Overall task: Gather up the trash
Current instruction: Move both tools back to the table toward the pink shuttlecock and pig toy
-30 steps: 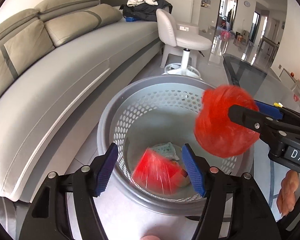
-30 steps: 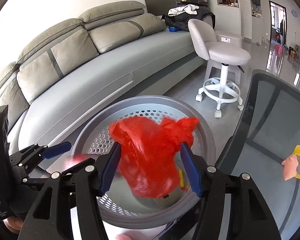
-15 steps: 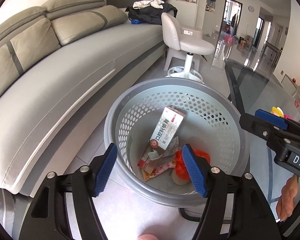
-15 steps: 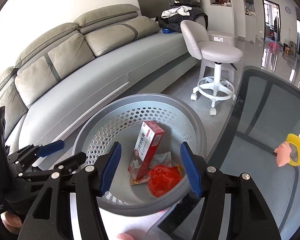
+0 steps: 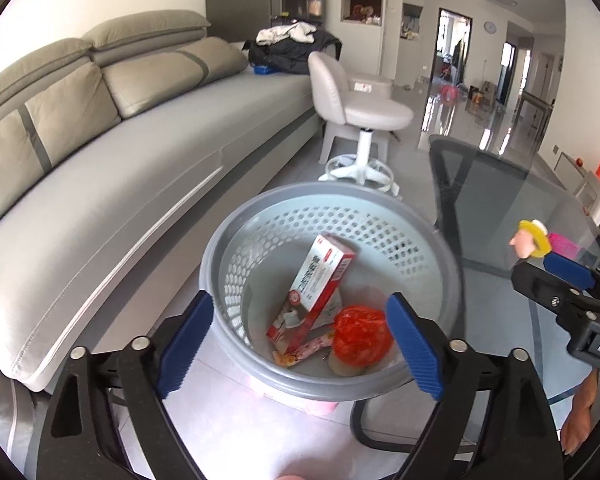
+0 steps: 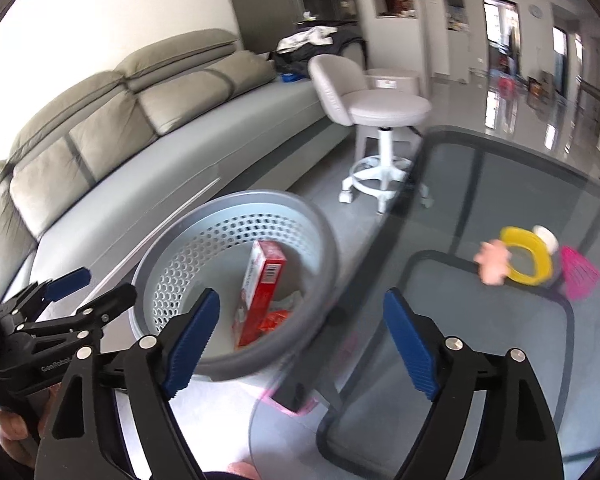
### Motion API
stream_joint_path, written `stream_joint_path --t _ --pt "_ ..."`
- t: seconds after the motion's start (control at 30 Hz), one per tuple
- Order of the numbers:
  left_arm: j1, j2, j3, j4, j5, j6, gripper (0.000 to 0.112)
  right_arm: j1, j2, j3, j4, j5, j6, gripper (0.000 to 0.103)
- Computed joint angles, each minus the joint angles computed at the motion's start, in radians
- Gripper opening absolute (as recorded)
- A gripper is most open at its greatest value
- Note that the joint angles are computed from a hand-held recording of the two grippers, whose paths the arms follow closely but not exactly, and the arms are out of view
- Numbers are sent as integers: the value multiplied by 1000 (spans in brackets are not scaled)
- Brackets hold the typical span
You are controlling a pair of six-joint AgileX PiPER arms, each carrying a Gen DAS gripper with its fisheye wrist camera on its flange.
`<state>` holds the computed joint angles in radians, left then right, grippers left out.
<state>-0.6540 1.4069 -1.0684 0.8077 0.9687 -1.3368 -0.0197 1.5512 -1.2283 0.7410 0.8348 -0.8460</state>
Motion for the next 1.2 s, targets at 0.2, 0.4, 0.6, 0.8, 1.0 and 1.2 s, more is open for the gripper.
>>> stream_joint_path --t 0.2,0.4,0.6,0.8,1.0,1.2 --pt "-80 12 -65 41 28 -22 91 -138 -56 -7 -35 42 45 83" --pt "-174 48 -176 73 68 -4 93 -313 -135 -19 -58 45 27 86" --pt "-230 119 -271 85 71 2 94 -517 -131 -66 9 62 -84 86" --pt "-231 244 -400 56 70 27 94 -626 -29 -129 48 47 -152 90" --pt "-193 430 -599 -23 56 100 94 -613 127 -225 -24 35 -130 90" --pt "-159 598 -796 -80 78 183 94 -513 278 -369 -124 37 -18 90"
